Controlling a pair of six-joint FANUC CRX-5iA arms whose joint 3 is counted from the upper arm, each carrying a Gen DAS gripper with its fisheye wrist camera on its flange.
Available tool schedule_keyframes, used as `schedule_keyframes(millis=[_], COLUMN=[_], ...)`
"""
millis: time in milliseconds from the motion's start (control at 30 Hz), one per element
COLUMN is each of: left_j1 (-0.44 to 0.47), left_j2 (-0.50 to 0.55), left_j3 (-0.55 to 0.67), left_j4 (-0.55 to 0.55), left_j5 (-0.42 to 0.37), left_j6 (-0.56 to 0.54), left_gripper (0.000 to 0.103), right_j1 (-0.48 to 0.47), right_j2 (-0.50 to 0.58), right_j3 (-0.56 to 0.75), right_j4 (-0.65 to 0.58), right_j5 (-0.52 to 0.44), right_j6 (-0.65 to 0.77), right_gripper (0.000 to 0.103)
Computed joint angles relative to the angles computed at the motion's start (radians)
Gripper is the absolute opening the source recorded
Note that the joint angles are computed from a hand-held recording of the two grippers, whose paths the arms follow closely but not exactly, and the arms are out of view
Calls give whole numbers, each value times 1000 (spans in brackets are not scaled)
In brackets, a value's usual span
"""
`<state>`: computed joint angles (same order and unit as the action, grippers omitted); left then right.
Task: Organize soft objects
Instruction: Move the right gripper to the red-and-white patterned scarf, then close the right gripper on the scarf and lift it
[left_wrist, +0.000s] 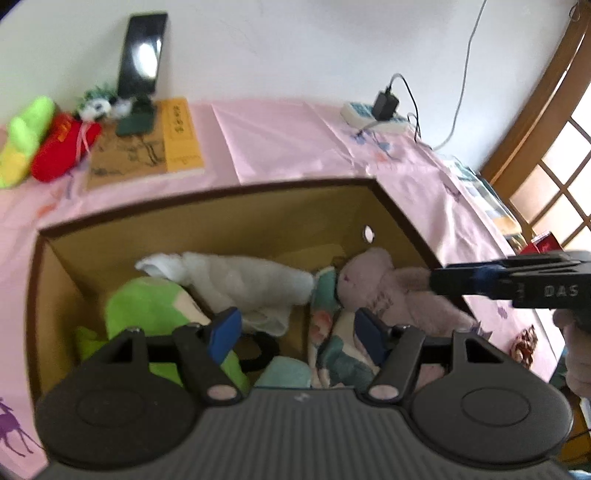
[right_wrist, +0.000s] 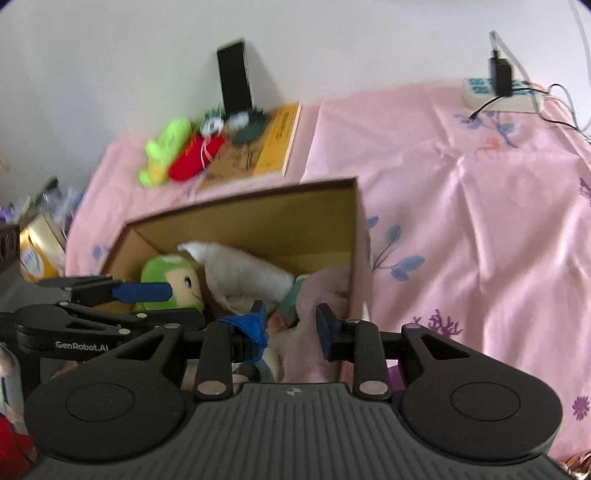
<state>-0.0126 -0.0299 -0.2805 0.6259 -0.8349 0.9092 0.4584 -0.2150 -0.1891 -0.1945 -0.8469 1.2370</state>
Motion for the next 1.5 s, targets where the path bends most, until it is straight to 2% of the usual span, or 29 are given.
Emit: schedule_keyframes(millis=[100,267,467,600,667,867,1033,1133,1300,1400,1467,1500], left_j1=[-24,-93,-227,-339,-389,-509,-564,-580,-598,-607,-612,-614], left_j2=[-46,-92,-62,-4,45,176,258,287,306,316,316,318], left_j3=[-20,-51,-57,-31,1,106,167,186,179,170,163,162], left_j4=[-16,57,194,195,172,25,-36,-49,-16,17,26,22], left_j5=[49,69,17,-5,-24,-52,-64,-58,-6,26,46,52], left_j6=[11,-73,-204,-232,-207,-63,44,106,180,200,212,222], left_gripper=[67,68,70,71,71,71,71,71,71,64,51,48], right_j1=[-10,-50,-157,-227,-269,-472,-599,-672,-836,-821,-796,-787], right_j2=[-61,-153,-221,-256,-271,-256,-213,-178,-99,-86,-86,-83], right_j3=[-60,-151,-218,-266,-280,-249,-214,-186,-121,-126,-141,-147], right_j4=[16,69,126,200,208,61,-62,-150,-388,-402,-390,-386], right_j5=[57,87,32,-32,-61,-176,-260,-316,-418,-399,-368,-360], right_j6=[-50,-138,-181,-217,-194,-16,148,244,432,478,499,513], right_gripper=[13,14,16,16,16,17,17,17,17,17,16,15])
